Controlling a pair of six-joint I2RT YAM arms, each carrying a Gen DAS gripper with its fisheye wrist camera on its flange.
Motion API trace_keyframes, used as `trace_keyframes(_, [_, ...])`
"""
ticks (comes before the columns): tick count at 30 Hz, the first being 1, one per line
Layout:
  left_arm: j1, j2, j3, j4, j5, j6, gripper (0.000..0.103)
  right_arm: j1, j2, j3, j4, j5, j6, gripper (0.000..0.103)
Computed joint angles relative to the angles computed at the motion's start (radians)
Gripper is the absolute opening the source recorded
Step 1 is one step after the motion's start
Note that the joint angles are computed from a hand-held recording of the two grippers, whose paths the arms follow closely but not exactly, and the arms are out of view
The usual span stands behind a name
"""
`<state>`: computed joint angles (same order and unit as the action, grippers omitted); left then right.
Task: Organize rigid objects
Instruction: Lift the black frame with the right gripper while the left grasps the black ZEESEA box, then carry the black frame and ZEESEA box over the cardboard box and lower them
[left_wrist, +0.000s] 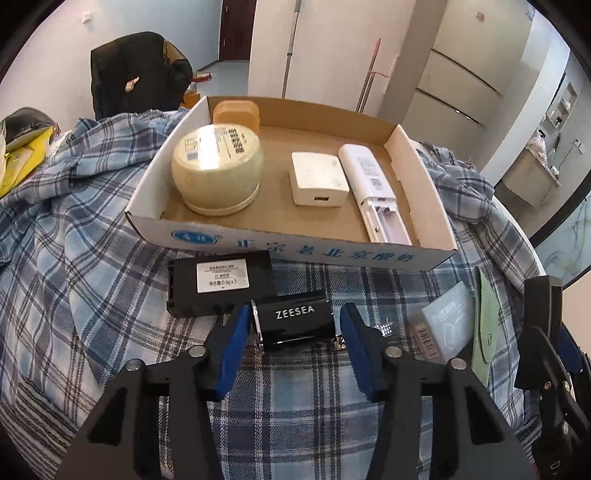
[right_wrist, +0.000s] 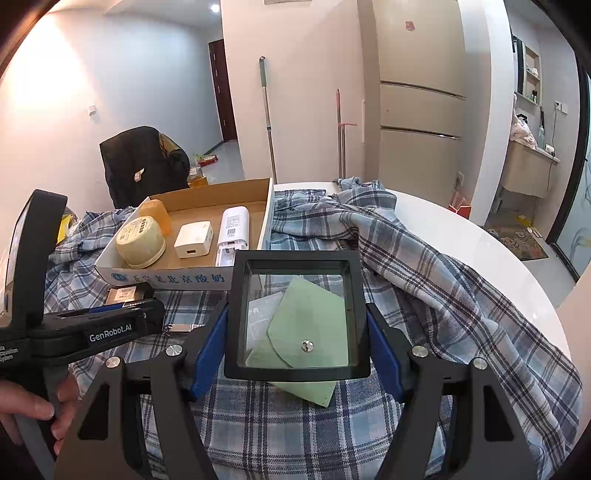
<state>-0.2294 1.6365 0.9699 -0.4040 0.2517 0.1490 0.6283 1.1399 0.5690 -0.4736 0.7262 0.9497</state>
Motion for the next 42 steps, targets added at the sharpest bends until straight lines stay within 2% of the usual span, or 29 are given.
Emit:
trace_keyframes(4, [0.028, -0.01, 0.001, -0.019, 0.021, 0.033, 0.049, -0.006, -0.005, -0.004, 0.001, -0.007, -0.002, 0.069])
trace_keyframes(7, [0.058, -0.052, -0.03, -0.036, 0.029, 0.117, 0.049, -0.011, -0.006, -0.005, 0.004, -0.011, -0.004, 0.069])
trace_keyframes(10, [0.114, -0.05, -0.021, -0.112, 0.068, 0.189, 0.049, -0.014, -0.006, -0.008, 0.009, -0.015, -0.009, 0.069])
trace_keyframes(13, [0.148, -0.065, -0.041, -0.1, 0.07, 0.224, 0.049, -0.012, -0.002, -0.007, 0.011, -0.016, -0.012, 0.069])
trace_keyframes(28, [0.114, 0.002, -0.013, -0.052, 0.018, 0.156, 0.048, -0.029, -0.001, -0.015, 0.026, -0.047, -0.015, 0.069])
trace_keyframes(32, [0.137, -0.034, -0.033, -0.047, 0.068, 0.189, 0.046, -0.044, 0.004, -0.018, 0.035, -0.072, -0.019, 0.069])
trace_keyframes(37, [0.193, -0.169, -0.11, -0.022, 0.128, 0.286, 0.046, -0.058, -0.002, -0.024, 0.038, -0.086, -0.02, 0.069])
trace_keyframes(42, [0.284, -0.222, -0.088, -0.1, 0.216, 0.37, 0.045, -0.035, 0.013, -0.005, 0.016, -0.048, -0.016, 0.069])
